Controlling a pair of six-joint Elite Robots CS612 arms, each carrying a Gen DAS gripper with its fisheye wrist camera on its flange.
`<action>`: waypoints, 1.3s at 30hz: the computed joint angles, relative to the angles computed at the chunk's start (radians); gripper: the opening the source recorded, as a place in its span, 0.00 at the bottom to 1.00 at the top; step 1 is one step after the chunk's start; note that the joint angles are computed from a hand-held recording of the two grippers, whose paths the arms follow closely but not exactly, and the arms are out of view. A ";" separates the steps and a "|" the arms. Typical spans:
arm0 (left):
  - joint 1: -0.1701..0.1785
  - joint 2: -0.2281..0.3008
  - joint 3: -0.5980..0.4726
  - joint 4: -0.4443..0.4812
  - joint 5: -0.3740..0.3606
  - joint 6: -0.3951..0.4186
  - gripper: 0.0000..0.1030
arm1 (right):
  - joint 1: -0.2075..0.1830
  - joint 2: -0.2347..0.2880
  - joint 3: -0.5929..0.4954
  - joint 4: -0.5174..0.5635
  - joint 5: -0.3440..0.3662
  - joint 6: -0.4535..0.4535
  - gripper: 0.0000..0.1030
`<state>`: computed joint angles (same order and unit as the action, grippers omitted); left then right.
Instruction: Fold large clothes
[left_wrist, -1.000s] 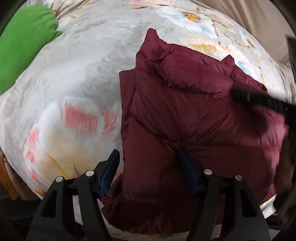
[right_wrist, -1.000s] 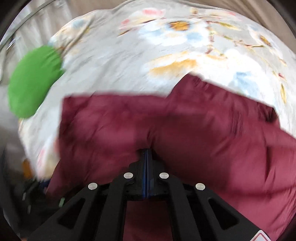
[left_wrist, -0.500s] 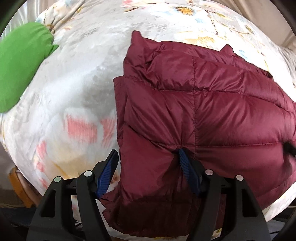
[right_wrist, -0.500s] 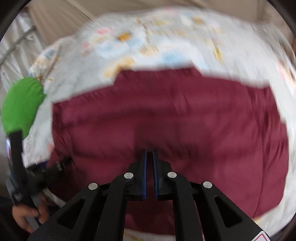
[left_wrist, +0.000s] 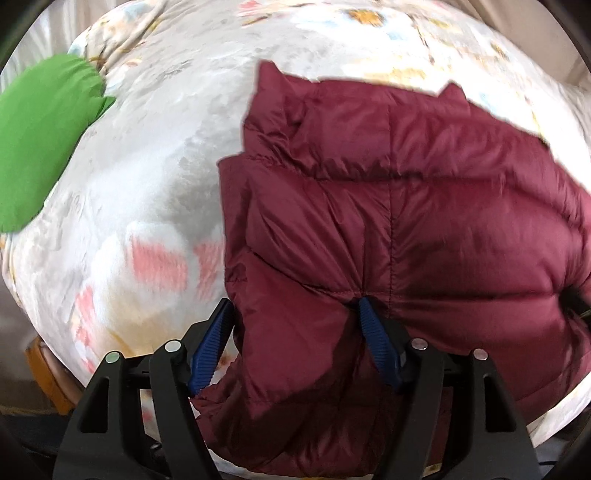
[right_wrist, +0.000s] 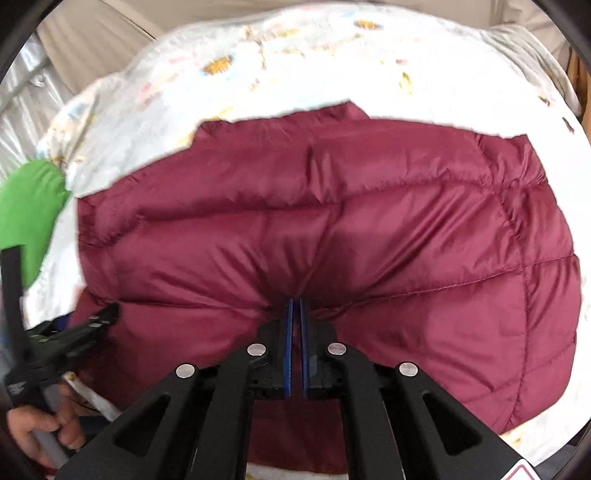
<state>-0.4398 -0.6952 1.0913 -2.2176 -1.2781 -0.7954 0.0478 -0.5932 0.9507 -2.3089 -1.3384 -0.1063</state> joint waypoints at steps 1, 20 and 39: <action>0.006 -0.009 0.017 -0.036 -0.005 -0.019 0.65 | -0.001 0.014 -0.018 0.015 0.004 -0.007 0.02; 0.092 0.037 0.035 -0.258 -0.215 -0.278 0.96 | -0.013 0.187 -0.350 0.245 0.171 0.063 0.00; 0.043 0.020 -0.068 -0.451 -0.294 -0.044 0.09 | -0.048 -0.045 0.053 -0.077 0.138 -0.034 0.10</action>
<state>-0.3963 -0.6754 1.0236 -2.6682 -1.5717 -0.8397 0.0000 -0.6385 1.0037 -2.3858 -1.2005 -0.1402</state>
